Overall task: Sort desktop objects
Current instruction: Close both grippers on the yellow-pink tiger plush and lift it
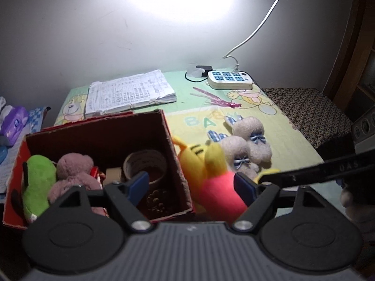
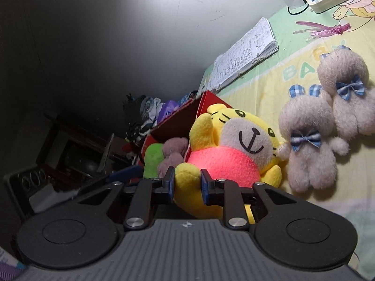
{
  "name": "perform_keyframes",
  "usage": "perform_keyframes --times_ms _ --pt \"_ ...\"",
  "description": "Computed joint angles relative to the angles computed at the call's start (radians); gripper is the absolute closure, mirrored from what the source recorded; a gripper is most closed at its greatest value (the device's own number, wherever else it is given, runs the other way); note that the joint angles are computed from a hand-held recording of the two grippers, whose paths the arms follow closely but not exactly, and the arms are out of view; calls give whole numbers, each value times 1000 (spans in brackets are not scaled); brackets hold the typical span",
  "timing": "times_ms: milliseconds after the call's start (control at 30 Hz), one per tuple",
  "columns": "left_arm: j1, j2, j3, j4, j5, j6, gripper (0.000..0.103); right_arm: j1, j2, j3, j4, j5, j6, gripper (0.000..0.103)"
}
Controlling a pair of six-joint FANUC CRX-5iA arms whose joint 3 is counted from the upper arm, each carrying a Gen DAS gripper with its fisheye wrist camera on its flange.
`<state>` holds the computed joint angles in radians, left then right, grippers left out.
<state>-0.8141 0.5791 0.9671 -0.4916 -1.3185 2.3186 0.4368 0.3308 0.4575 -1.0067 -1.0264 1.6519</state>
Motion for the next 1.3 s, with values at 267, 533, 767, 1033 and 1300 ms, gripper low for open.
perform_keyframes --times_ms 267,533,767,1033,1300 --pt "19 -25 -105 156 63 -65 22 -13 -97 -109 64 -190 -62 76" --pt "35 -24 -184 295 47 -57 22 -49 -80 -138 -5 -177 -82 62" --pt "73 -18 -287 473 144 -61 22 31 -23 -151 217 -46 -119 44" --pt "83 -38 -329 459 135 25 22 -35 84 -77 -29 -177 -89 52" --pt "110 -59 -382 520 146 -31 22 -18 48 -75 -29 -210 2 43"
